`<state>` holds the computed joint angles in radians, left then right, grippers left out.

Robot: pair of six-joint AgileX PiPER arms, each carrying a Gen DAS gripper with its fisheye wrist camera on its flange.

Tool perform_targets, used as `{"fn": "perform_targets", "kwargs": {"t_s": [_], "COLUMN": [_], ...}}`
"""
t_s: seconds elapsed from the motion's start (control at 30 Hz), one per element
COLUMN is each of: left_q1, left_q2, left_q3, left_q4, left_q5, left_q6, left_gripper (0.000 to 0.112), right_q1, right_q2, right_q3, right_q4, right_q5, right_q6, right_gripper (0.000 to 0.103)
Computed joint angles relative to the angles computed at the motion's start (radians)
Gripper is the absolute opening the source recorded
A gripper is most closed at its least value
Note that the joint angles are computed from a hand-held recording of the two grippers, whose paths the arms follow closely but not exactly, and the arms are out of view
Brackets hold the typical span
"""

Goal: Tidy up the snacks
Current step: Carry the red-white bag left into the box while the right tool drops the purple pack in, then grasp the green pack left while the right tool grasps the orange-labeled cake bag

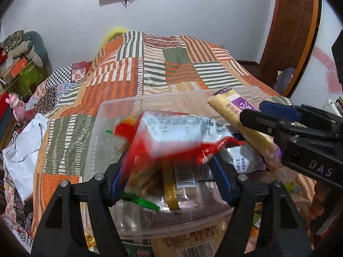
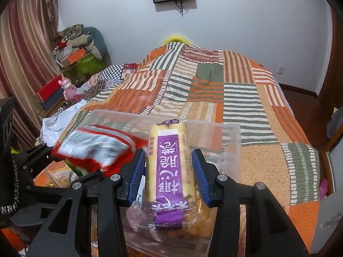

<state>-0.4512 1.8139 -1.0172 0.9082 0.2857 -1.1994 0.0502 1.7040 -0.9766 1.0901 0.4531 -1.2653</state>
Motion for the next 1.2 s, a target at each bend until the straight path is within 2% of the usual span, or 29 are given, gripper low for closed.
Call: {"fn": "perform_targets", "kwargs": {"t_s": [0.23,0.43,0.6,0.73,0.83,0.93,1.03,1.2], "left_q1": [0.008,-0.020,-0.060,-0.086,-0.114,-0.124,-0.115,-0.118], "left_q2": [-0.051,-0.152,-0.256,-0.332,-0.401,-0.453,-0.485,-0.496], "left_q3": [0.044,0.122,0.203,0.267,0.342,0.414,0.471,0.550], "left_q4": [-0.064,0.008,0.076,0.058,0.092,0.102,0.089,0.208], "left_q5": [-0.022,-0.007,0.021,0.045,0.079,0.094,0.088,0.094], "left_q6": [0.052,-0.019,-0.089,-0.081,-0.129,-0.153,-0.153,-0.294], "left_gripper": [0.076,0.076,0.082,0.082,0.082,0.082,0.082,0.082], "right_q1": [-0.014,-0.052,-0.085,-0.124,-0.163,-0.191,-0.206,-0.249], "right_q2": [-0.042,-0.122,-0.205,-0.282,-0.344,-0.387,-0.409,-0.402], "right_q3": [0.026,0.083,0.141,0.201,0.273,0.324,0.361,0.419], "right_q4": [-0.007,0.031,0.051,0.056,0.112,0.135,0.118,0.115], "right_q5": [0.010,0.041,0.066,0.092,0.088,0.078,0.074,0.099], "right_q6": [-0.011,-0.059,-0.091,-0.120,-0.194,-0.245,-0.248,-0.256], "right_gripper": [0.047,0.054,0.055,0.058,0.066,0.066,0.067,0.067]}}
